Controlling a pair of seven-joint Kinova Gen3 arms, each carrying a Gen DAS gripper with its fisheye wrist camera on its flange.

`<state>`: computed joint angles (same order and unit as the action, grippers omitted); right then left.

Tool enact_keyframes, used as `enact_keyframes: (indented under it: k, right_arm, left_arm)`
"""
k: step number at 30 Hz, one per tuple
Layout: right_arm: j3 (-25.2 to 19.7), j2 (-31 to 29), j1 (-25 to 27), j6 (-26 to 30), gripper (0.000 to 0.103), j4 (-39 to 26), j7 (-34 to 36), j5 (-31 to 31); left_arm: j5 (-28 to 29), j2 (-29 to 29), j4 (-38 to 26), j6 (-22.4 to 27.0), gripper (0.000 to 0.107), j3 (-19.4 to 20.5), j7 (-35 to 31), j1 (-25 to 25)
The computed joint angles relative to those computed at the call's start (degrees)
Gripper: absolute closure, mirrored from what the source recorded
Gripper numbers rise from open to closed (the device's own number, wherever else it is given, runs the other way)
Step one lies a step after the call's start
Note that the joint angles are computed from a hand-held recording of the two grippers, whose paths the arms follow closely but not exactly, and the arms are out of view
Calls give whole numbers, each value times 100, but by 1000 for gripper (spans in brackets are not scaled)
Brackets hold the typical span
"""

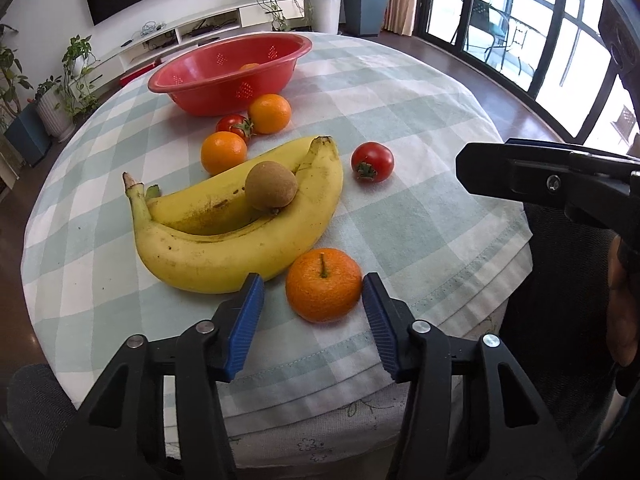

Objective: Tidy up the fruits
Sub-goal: 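Grasp the tangerine with the left gripper while the right gripper grasps a red tomato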

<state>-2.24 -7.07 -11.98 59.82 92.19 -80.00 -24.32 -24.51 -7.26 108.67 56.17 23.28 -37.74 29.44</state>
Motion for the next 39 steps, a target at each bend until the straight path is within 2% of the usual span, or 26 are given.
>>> enact_keyframes:
  k: [1, 5, 10, 12, 16, 20, 22, 25, 27, 31, 33, 39]
  right_arm:
    - [3, 1, 1, 3, 9, 1, 4, 1]
    - [7, -5, 0, 12, 10, 10, 10, -17]
    - [-43, 35, -20, 114, 10, -58, -64, 85]
    - [-105, 79, -51, 185, 14, -154, -94, 240]
    - [-184, 348, -125, 378, 15, -461, -9, 453]
    - [-336, 774, -245, 626, 23, -916, 81, 795]
    - [-392, 1065, -311, 869, 30, -1229, 122, 978]
    - [-471, 1367, -417, 1034, 34, -1508, 247, 1201]
    - [-513, 1557, -524, 1224, 40, -1710, 260, 1405]
    - [-545, 1744, -580, 1404, 43, -1889, 440, 1437]
    - [-538, 1838, -585, 1495, 48, -1962, 470, 1419]
    - [-534, 1928, -631, 1507, 53, -2024, 510, 1508]
  left_arm:
    - [82, -34, 38, -97, 71, -102, -22, 63]
    - [264, -89, 73, -193, 71, -56, -168, -75]
    - [734, -313, 211, -430, 71, -242, -539, -184]
    - [936, -447, 279, -484, 71, -305, -687, -275]
    - [1359, -759, 398, -516, 71, -449, -1054, -490]
    - [1856, -1148, 562, -499, 71, -695, -1452, -674]
    - [2089, -1349, 655, -495, 71, -829, -1626, -769]
    - [2261, -1601, 750, -470, 71, -874, -1797, -976]
    - [2369, -1699, 788, -465, 71, -897, -1924, -1112]
    - [2627, -1816, 877, -512, 71, -973, -2230, -1309]
    - [2739, -1829, 908, -559, 71, -998, -2372, -1369]
    - [2953, -1852, 939, -640, 71, -1020, -2642, -1517]
